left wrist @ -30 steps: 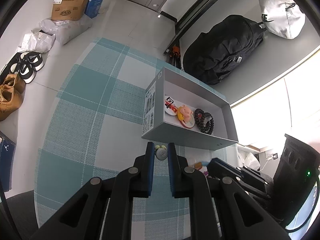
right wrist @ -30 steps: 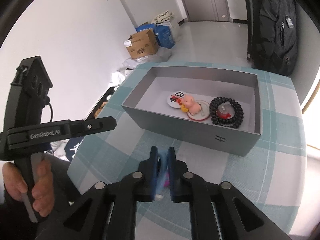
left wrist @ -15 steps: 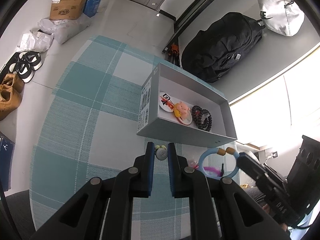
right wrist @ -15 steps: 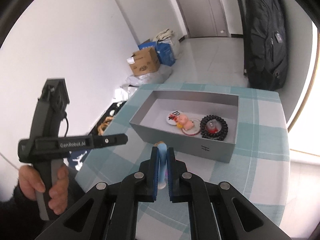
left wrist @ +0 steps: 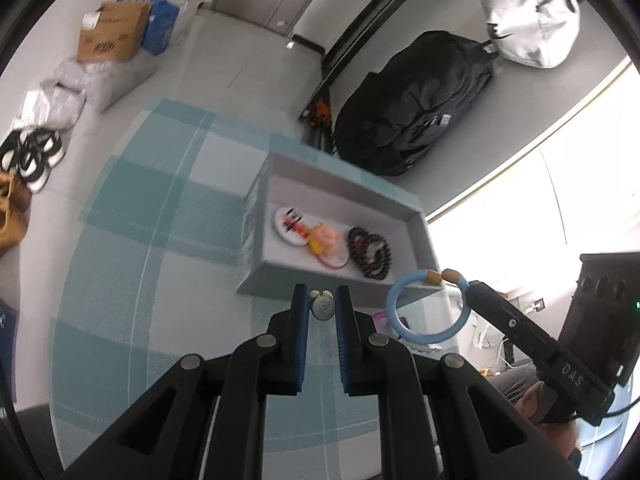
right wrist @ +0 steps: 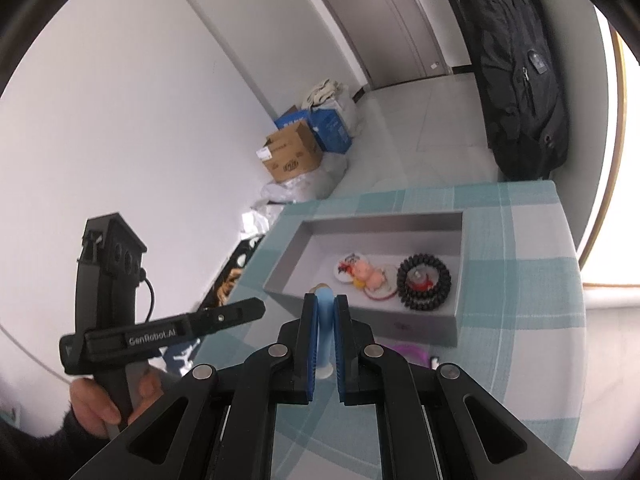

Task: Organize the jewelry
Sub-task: 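Carry the blue ring into the box with the right tool while the left drops the charm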

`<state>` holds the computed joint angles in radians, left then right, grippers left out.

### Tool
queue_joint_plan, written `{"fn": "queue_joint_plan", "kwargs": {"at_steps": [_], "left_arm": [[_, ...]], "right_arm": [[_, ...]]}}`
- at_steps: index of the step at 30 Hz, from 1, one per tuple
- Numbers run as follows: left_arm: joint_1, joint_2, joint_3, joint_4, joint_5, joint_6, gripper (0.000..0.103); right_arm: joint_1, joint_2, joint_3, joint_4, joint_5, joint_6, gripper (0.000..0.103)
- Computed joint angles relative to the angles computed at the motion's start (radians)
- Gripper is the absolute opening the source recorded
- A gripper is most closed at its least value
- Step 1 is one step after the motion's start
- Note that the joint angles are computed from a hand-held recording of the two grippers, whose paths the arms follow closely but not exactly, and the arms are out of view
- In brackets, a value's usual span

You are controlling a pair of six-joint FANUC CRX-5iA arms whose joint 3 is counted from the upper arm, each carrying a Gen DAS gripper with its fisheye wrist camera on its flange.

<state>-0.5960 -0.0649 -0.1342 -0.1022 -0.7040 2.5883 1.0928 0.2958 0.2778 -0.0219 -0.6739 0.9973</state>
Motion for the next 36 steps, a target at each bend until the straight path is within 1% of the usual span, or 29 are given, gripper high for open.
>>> {"fn": "queue_joint_plan", "kwargs": {"at_steps": [2, 4, 6, 8, 11, 17, 20, 26, 28, 29, 30, 32, 33, 34, 35, 36], "left_arm": [[-0.005, 0.01, 0.025, -0.021, -0.007, -0.005, 0.009], [-0.003, 0.023, 0.042, -0.017, 0.0, -0.026, 0.009], [-0.002, 0.041, 0.071, -0.029, -0.011, -0.028, 0.009], [0.006, 0.059, 0.092, -0.02, -0.014, -0.049, 0.009], [0.034, 0.079, 0.095, 0.043, 0.005, -0.103, 0.009], [0.06, 0.126, 0.132, 0.094, -0.015, -0.162, 0.009], [0.075, 0.137, 0.119, 0.147, -0.002, -0.194, 0.009], [0.085, 0.176, 0.164, 0.146, -0.037, -0.208, 0.009], [0.095, 0.173, 0.144, 0.184, -0.009, -0.231, 0.009], [0.102, 0.168, 0.124, 0.22, 0.012, -0.257, 0.011], [0.105, 0.168, 0.121, 0.231, 0.012, -0.265, 0.016], [0.103, 0.165, 0.117, 0.231, 0.024, -0.276, 0.052], [0.093, 0.156, 0.121, 0.186, 0.028, -0.241, 0.061], [0.085, 0.149, 0.126, 0.143, 0.034, -0.205, 0.07], [0.078, 0.137, 0.12, 0.117, 0.051, -0.186, 0.072], [0.076, 0.13, 0.115, 0.116, 0.056, -0.187, 0.072]], "right_arm": [[-0.007, 0.0, 0.004, -0.002, 0.013, -0.007, 0.007], [-0.012, 0.003, 0.009, 0.001, 0.02, -0.015, 0.007], [-0.024, 0.01, 0.022, -0.014, 0.025, -0.013, 0.007], [-0.034, 0.019, 0.038, -0.025, 0.023, -0.011, 0.007], [-0.055, 0.04, 0.071, -0.048, 0.02, -0.012, 0.007], [-0.089, 0.086, 0.134, -0.068, 0.006, -0.009, 0.007], [-0.097, 0.101, 0.152, -0.077, -0.005, -0.01, 0.007], [-0.114, 0.136, 0.191, -0.1, -0.04, -0.013, 0.007], [-0.12, 0.151, 0.21, -0.109, -0.06, -0.016, 0.008], [-0.127, 0.16, 0.228, -0.138, -0.078, -0.003, 0.01], [-0.13, 0.167, 0.237, -0.146, -0.091, -0.008, 0.012], [-0.12, 0.166, 0.226, -0.092, -0.094, -0.047, 0.021], [-0.117, 0.16, 0.218, -0.08, -0.088, -0.051, 0.033], [-0.115, 0.15, 0.201, -0.068, -0.071, -0.061, 0.046], [-0.109, 0.134, 0.172, -0.04, -0.04, -0.083, 0.053], [-0.103, 0.116, 0.138, 0.0, -0.008, -0.112, 0.062]]}}
